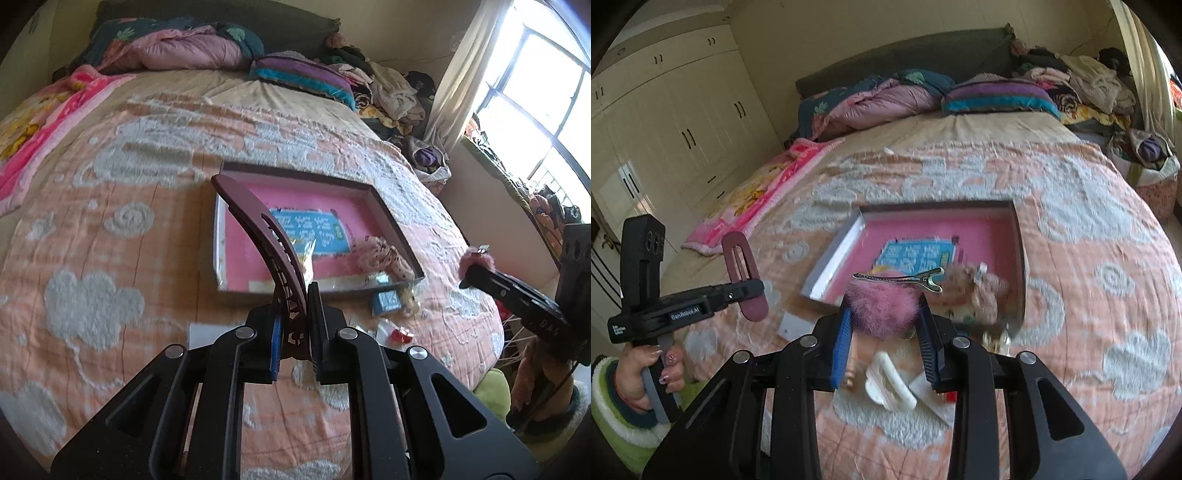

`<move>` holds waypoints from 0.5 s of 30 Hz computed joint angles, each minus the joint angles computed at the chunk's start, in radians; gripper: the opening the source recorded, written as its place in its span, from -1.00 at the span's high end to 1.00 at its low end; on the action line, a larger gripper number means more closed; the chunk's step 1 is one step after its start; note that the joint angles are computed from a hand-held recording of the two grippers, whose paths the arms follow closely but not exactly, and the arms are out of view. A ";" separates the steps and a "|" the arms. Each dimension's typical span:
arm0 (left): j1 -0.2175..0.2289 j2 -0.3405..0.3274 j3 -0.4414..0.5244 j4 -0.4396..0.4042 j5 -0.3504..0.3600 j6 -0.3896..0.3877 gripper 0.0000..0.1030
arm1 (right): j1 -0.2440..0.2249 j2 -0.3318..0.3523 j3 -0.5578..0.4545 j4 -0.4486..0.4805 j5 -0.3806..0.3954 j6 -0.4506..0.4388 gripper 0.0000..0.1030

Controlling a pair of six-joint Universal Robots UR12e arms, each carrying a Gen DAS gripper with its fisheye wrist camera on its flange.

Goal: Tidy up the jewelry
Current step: 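Carry both clips to the tray and open the right tool to release the pom-pom clip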

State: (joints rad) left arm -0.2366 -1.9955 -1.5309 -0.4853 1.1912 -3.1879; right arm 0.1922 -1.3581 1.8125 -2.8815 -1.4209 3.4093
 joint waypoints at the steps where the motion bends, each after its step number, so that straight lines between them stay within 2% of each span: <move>1: -0.001 -0.002 0.006 0.001 -0.001 0.001 0.89 | -0.001 0.001 -0.006 -0.003 -0.004 -0.003 0.40; 15: -0.032 -0.061 0.117 -0.020 -0.018 0.024 0.89 | -0.030 -0.002 -0.048 -0.070 -0.079 -0.002 0.39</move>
State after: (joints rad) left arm -0.2688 -2.0568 -1.4138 -0.5050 1.1735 -3.1641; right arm 0.1625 -1.3605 1.7646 -2.9510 -1.4996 3.4074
